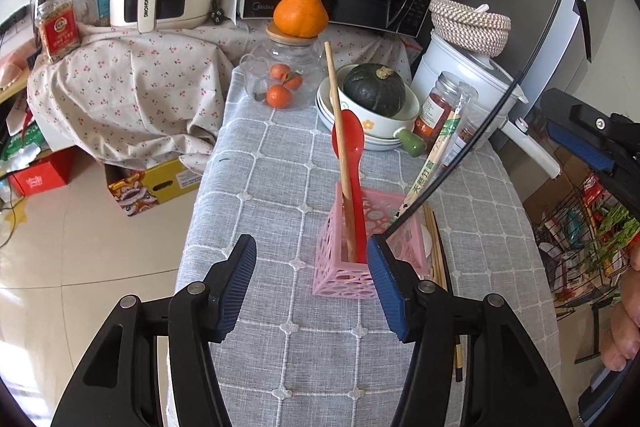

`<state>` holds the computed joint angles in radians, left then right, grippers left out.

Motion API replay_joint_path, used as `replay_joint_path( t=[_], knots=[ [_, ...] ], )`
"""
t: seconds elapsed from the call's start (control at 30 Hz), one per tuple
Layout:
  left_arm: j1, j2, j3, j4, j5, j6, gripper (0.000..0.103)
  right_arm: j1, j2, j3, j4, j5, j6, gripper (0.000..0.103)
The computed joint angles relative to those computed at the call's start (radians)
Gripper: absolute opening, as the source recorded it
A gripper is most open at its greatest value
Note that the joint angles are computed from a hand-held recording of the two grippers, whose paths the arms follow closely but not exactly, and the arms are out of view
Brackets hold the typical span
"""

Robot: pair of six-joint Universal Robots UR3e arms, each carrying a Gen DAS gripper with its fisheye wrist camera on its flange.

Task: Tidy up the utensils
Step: 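Move both grippers back down to the remaining utensils on the table, then lower the left gripper onto a wooden chopstick and close on it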

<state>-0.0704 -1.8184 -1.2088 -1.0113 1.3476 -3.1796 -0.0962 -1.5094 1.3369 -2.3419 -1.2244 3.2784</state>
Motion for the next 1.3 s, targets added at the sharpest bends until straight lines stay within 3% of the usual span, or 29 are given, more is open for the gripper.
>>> replay_joint_path(
  t=[0.27,0.53,0.77,0.83,0.9,1.1,1.3],
  knots=[
    [-0.066,0.01,-0.003,-0.061,0.017,0.043,0.073,-0.138,-0.19,0.155,0.088,0.074,-0.088,0.067],
    [-0.184,-0.04,0.034,-0.167,0.04,0.107,0.075,-0.256,-0.293,0.329,0.223,0.079,-0.214,0.074],
    [-0.254,-0.097,0.046,-0.204,0.061,0.098,0.075,-0.292,-0.307,0.416,0.315,-0.004,-0.299,0.077],
    [-0.257,-0.118,0.056,-0.215,0.033,0.082,0.067,-0.314,-0.31,0.434,0.358,-0.003,-0.312,0.077],
    [-0.259,-0.149,0.084,-0.243,0.002,0.078,0.045,-0.331,-0.31,0.449,0.39,-0.008,-0.331,0.077],
    [-0.265,-0.266,0.175,-0.276,-0.056,0.034,0.015,-0.36,-0.321,0.488,0.42,-0.043,-0.393,0.077],
    [-0.286,-0.343,0.256,-0.288,-0.045,0.013,0.009,-0.393,-0.337,0.497,0.454,-0.038,-0.437,0.077]
  ],
)
